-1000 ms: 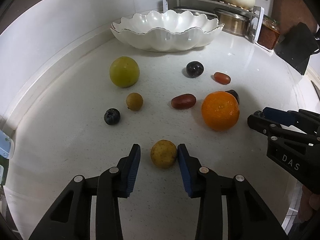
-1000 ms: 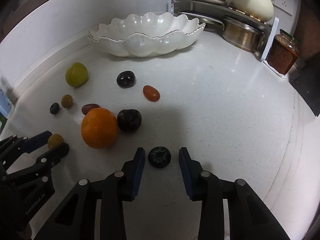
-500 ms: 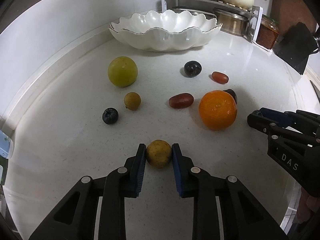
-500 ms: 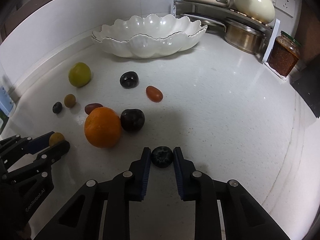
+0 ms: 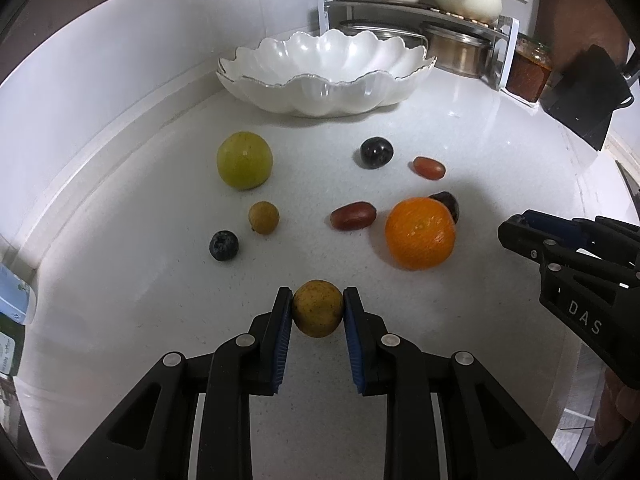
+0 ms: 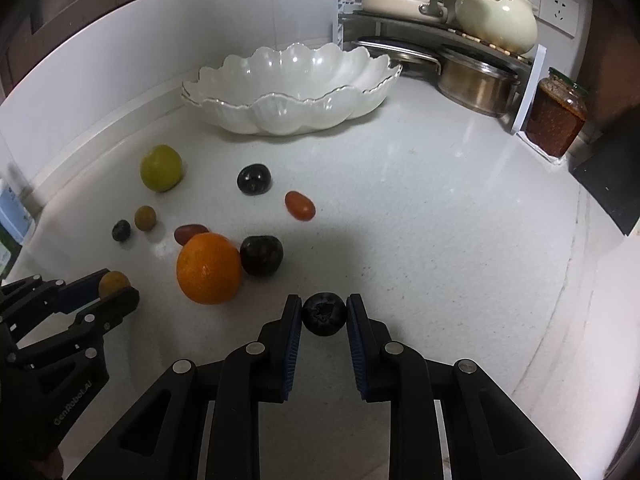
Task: Organize fruits
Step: 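Lift and carry both held fruits over the white scalloped bowl with both tools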
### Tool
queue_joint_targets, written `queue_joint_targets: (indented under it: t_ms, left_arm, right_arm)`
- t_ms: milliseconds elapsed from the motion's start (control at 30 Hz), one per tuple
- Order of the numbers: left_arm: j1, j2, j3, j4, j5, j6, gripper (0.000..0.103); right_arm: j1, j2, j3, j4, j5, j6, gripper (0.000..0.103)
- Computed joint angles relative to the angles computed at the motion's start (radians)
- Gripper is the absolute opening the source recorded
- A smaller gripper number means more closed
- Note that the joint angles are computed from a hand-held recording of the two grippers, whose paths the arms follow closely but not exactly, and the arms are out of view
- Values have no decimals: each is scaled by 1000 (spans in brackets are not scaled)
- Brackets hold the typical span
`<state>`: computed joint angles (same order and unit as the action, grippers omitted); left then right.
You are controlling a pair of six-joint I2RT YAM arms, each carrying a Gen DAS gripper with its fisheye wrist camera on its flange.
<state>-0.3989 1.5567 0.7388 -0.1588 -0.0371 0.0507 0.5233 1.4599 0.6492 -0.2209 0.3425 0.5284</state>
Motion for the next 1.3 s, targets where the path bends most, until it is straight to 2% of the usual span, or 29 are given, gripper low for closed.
queue_joint_targets:
  t_ms: [733,1300]
  left_arm:
    - [-4,-61,117,-125,-2,-10,26]
    - [60,-17,264,-166,36,1,26]
  right_arm:
    - [-22,-125,69,-125,26,-20,24]
    - [-45,-88,214,-169,41,-66,24]
